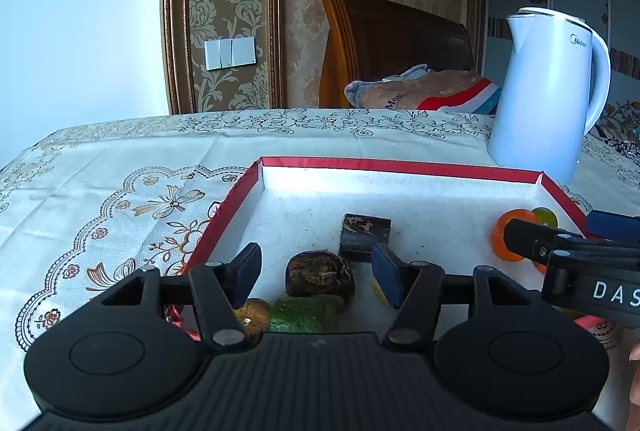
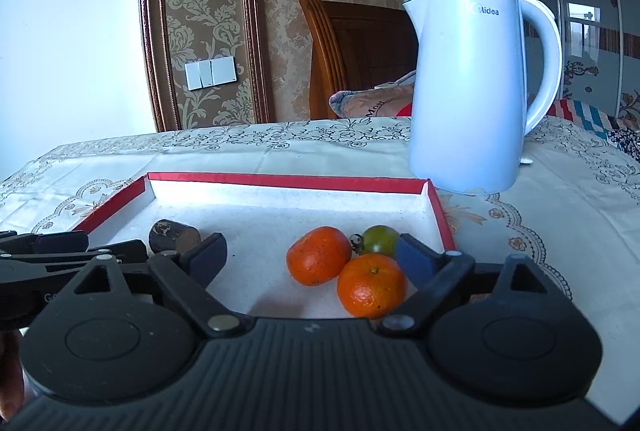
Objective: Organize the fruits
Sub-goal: 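Open both tools to release the brown chunk and mandarin in the tray, then lift both open tools up out of the red tray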
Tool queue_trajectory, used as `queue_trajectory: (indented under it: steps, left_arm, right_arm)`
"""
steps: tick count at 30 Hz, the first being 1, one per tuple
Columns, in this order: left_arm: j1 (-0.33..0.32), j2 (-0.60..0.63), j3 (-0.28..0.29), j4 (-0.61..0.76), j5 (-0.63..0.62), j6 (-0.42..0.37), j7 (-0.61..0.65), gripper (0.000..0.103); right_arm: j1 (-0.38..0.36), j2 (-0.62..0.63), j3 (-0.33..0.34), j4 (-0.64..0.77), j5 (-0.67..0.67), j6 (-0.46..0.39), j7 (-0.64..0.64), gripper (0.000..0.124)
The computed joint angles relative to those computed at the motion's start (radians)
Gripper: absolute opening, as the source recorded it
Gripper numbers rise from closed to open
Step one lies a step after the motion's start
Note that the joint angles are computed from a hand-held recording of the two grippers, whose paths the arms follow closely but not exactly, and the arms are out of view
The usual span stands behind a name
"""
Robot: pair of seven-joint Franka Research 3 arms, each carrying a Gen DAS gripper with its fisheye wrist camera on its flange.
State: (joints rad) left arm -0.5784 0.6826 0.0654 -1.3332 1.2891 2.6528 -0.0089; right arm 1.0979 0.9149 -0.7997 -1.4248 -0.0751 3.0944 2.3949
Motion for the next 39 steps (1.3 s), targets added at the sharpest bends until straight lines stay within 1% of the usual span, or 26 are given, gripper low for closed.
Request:
queue_trajectory:
  steps: [2, 4, 7, 10, 14, 18, 20, 22, 24, 27, 28, 29, 31, 34, 36, 39]
  left_arm:
    - [-0.005, -0.007, 0.004, -0.011, 0.011, 0.001, -0.012, 0.062]
    - [-0.007, -0.017, 0.005, -0.025, 0.027, 0.003, -0.030, 0.063]
    - [-0.006, -0.030, 0.002, -0.043, 0.046, 0.004, -0.045, 0.064]
    - [-0.010, -0.047, -0.003, -0.066, 0.073, -0.011, -0.060, 0.064]
    - [0.001, -0.080, -0.022, -0.110, 0.093, -0.011, -0.093, 0.064]
    - [0.015, -0.124, -0.044, -0.171, 0.111, -0.016, -0.138, 0.064]
    - [0.024, -0.143, -0.058, -0.200, 0.115, -0.020, -0.149, 0.064]
    - [0.027, -0.163, -0.067, -0.228, 0.138, -0.026, -0.167, 0.064]
    - [0.039, -0.182, -0.082, -0.257, 0.149, -0.015, -0.182, 0.064]
    - [0.058, -0.206, -0.099, -0.296, 0.176, 0.016, -0.207, 0.064]
    - [0.062, -0.212, -0.103, -0.305, 0.187, 0.020, -0.215, 0.064]
    - [0.065, -0.216, -0.108, -0.311, 0.197, 0.021, -0.219, 0.065]
    - [0.069, -0.219, -0.116, -0.317, 0.208, 0.009, -0.226, 0.065]
    - [0.075, -0.210, -0.131, -0.307, 0.180, -0.023, -0.195, 0.065]
    - [0.082, -0.202, -0.138, -0.299, 0.144, -0.025, -0.158, 0.065]
    - [0.074, -0.197, -0.132, -0.295, 0.134, -0.030, -0.143, 0.065]
  right_arm:
    - [0.011, -0.003, -0.010, -0.014, 0.004, 0.008, 0.005, 0.093]
    - [0.017, -0.013, -0.010, -0.030, 0.011, 0.013, 0.001, 0.097]
    - [0.034, -0.034, -0.013, -0.072, 0.028, 0.039, -0.009, 0.098]
    - [0.060, -0.059, -0.018, -0.125, 0.056, 0.071, -0.044, 0.098]
    - [0.091, -0.114, -0.005, -0.218, 0.091, 0.130, -0.104, 0.099]
    - [0.161, -0.137, -0.048, -0.302, 0.137, 0.184, -0.150, 0.101]
    - [0.172, -0.150, -0.046, -0.323, 0.158, 0.198, -0.178, 0.103]
    - [0.159, -0.169, -0.020, -0.331, 0.171, 0.199, -0.210, 0.103]
    - [0.147, -0.184, 0.005, -0.334, 0.183, 0.191, -0.243, 0.103]
    - [0.157, -0.187, 0.005, -0.342, 0.219, 0.189, -0.277, 0.103]
    - [0.152, -0.194, 0.015, -0.346, 0.228, 0.192, -0.291, 0.103]
    - [0.146, -0.201, 0.026, -0.348, 0.237, 0.190, -0.306, 0.103]
    - [0.153, -0.204, 0.026, -0.350, 0.260, 0.174, -0.329, 0.103]
    - [0.158, -0.211, 0.032, -0.355, 0.293, 0.153, -0.366, 0.103]
    - [0.163, -0.211, 0.032, -0.352, 0.314, 0.132, -0.390, 0.103]
    - [0.169, -0.206, 0.027, -0.347, 0.333, 0.118, -0.408, 0.103]
